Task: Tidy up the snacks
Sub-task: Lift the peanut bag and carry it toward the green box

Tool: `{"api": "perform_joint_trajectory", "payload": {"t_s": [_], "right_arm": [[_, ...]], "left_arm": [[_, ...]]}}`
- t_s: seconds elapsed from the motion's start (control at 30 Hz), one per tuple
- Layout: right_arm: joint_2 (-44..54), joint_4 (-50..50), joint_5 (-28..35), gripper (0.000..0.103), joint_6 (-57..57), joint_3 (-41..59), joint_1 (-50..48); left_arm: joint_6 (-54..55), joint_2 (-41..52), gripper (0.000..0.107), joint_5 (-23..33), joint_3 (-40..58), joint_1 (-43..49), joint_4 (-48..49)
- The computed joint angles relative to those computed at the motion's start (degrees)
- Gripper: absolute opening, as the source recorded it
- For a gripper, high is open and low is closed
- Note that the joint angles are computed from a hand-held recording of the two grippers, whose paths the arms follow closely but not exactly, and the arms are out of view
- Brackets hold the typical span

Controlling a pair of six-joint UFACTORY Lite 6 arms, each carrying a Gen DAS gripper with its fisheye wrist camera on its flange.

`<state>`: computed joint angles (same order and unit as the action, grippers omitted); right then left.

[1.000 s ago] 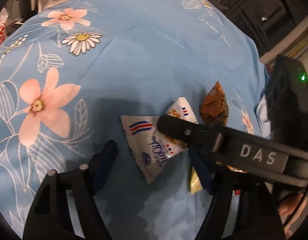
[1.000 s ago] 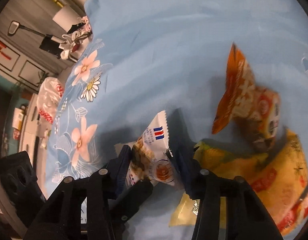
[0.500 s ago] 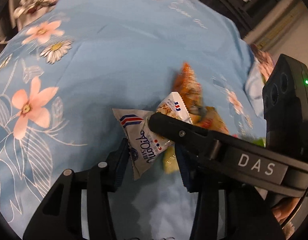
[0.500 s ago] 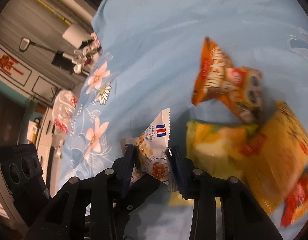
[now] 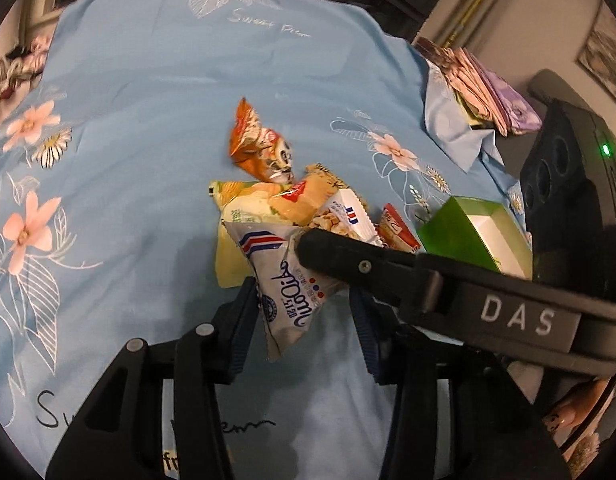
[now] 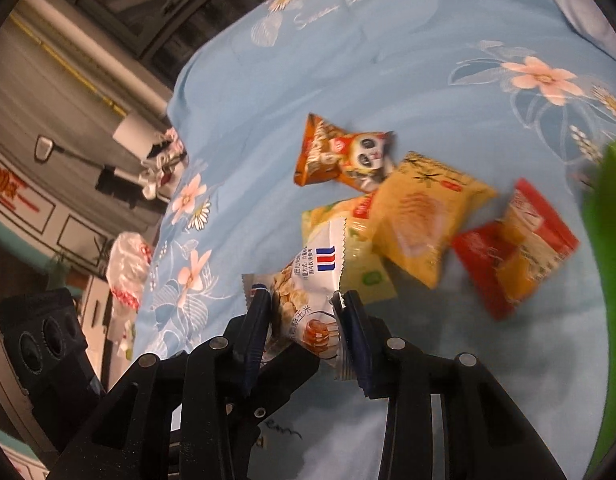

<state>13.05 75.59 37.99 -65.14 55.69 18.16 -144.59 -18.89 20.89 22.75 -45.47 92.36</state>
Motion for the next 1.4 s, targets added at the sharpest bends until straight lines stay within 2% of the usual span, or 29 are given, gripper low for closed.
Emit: {"api": "perform_joint_trajectory", "payload": {"t_s": [0.13, 0.3, 0.5, 0.67, 1.0, 1.4], "right_arm": [[-2.7, 0.1, 0.2, 0.040, -0.3, -0.6, -0.2], [-7.2, -0.5, 1.4, 0.040, -2.0, -2.6, -3.4], [-10.6, -0.7, 4.9, 0.040, -2.4, -3.3, -9.7], [-14.3, -0.4, 7.0, 0.040, -3.4, -4.6, -15.7], [-14.2, 0.7, 13.6, 0.040, -4.9, -3.5, -29.3], [-9.1, 0.8, 17.0, 0.040, -4.7, 0.0, -41.3]], "left_arm": [[7.3, 1.4, 0.044, 7.3, 3.8, -5.5, -8.6], [10.9, 3.2, 0.044, 9.6, 8.1, -7.6, -11.8], [17.9, 11.3, 0.045, 13.9, 18.7, -10.2, -14.9], [21.0, 15.4, 0.045, 12.8, 25.3, -10.6, -14.3], [30.8, 27.8, 0.045, 10.6, 41.6, -11.5, -16.3], [48.9, 43.1, 0.045, 5.7, 61.8, -10.8, -27.5]]}}
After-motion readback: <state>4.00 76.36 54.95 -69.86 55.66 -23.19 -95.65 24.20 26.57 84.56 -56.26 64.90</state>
